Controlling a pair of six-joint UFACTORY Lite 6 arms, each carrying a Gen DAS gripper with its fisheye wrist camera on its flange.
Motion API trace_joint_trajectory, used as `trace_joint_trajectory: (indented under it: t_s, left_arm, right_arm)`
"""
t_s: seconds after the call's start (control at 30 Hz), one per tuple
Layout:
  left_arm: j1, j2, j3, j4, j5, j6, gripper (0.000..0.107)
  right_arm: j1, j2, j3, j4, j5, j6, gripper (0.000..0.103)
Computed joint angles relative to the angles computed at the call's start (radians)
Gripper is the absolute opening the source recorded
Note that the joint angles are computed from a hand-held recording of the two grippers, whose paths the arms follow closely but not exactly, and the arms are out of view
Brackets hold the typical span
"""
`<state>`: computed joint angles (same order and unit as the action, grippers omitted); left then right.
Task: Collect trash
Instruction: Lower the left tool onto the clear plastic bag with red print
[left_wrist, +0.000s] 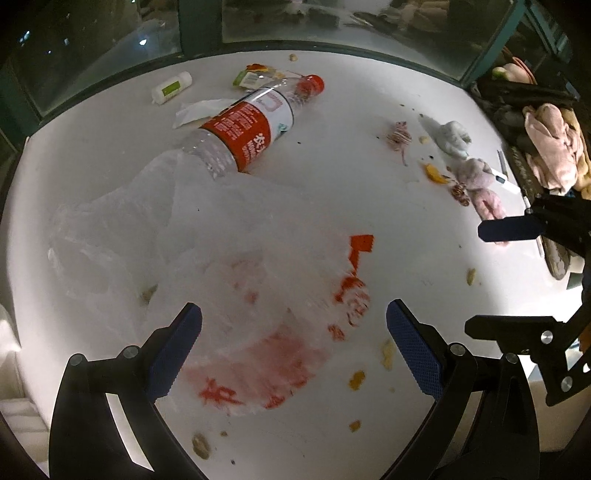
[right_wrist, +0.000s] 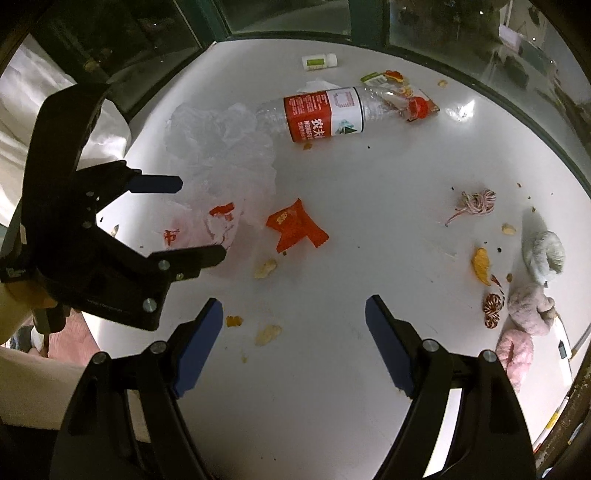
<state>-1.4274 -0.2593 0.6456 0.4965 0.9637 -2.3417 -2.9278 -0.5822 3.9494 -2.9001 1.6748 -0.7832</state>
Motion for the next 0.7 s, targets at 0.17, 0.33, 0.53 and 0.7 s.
trace_joint_trajectory:
  t_s: [0.17, 0.33, 0.53, 0.7]
  left_arm:
    - [0.041, -0.034, -0.054, 0.003, -0.031, 0.009, 0.097]
    - [0.056, -0.051, -0.091, 0.005, -0.046, -0.01, 0.097]
    - [0.042, -0.092, -0.14, 0.021, -0.051, -0.062, 0.097]
    - [0.047, -0.096, -0.15, 0.019, -0.028, -0.069, 0.097]
  right_arm:
    - [0.027, -0.092, -0.102, -0.003, 0.0, 0.031, 0.076]
    - [0.043, -0.177, -0.202, 0.002, -0.006, 0.084, 0.076]
    - [0.05, -0.29, -0.338, 0.042, 0.031, 0.114, 0.076]
    - [0.064, -0.338, -0.397, 0.051, 0.048, 0.12, 0.076]
